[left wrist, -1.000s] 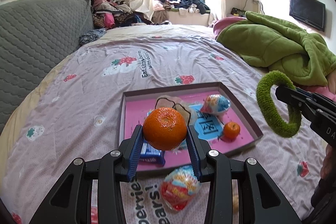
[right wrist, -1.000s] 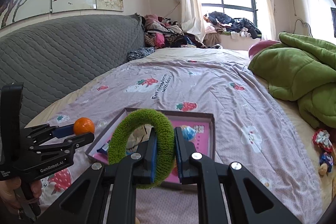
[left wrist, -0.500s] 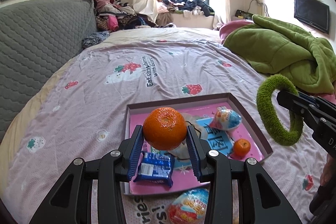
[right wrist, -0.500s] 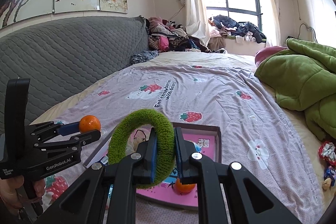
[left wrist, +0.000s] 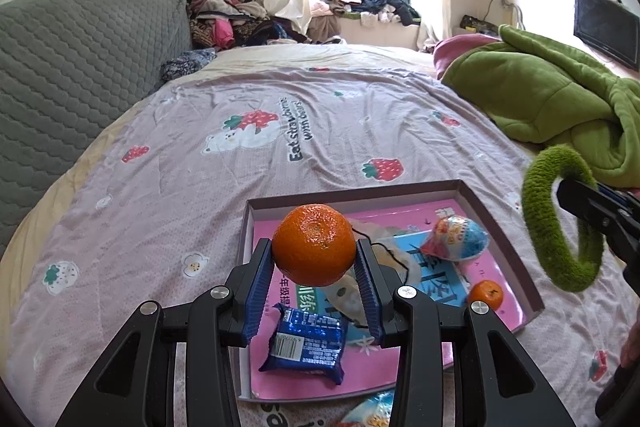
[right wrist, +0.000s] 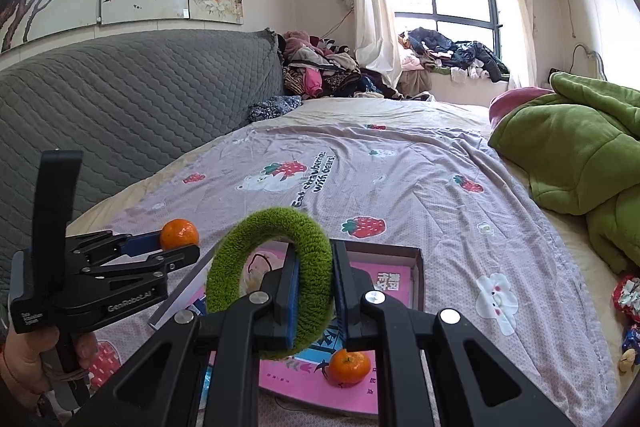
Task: Organize objects
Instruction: 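Carry the green ring and orange over the tray with both grippers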
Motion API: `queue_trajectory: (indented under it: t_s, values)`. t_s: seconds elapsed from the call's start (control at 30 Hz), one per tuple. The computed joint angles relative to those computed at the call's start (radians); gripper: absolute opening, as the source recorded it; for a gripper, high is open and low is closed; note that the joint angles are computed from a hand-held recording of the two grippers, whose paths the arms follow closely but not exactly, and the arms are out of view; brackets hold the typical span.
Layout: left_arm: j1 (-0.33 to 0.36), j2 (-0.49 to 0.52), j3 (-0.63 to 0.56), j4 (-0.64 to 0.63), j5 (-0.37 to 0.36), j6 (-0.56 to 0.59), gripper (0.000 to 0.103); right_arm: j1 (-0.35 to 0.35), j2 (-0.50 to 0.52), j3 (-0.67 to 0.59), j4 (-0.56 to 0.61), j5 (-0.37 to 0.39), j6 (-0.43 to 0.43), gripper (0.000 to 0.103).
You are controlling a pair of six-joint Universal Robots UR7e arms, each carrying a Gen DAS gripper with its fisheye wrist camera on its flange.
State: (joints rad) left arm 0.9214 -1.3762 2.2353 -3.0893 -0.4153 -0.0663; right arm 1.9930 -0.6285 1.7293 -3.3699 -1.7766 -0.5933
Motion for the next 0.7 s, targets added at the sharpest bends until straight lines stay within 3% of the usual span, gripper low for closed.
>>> queue_trajectory:
  t_s: [0.7]
  values:
    - [0.116,0.069,-0.040,0.021,-0.066,0.010,0.042,-0.011,0.084,-0.040,0.105,-0.070,-0.032,0.015]
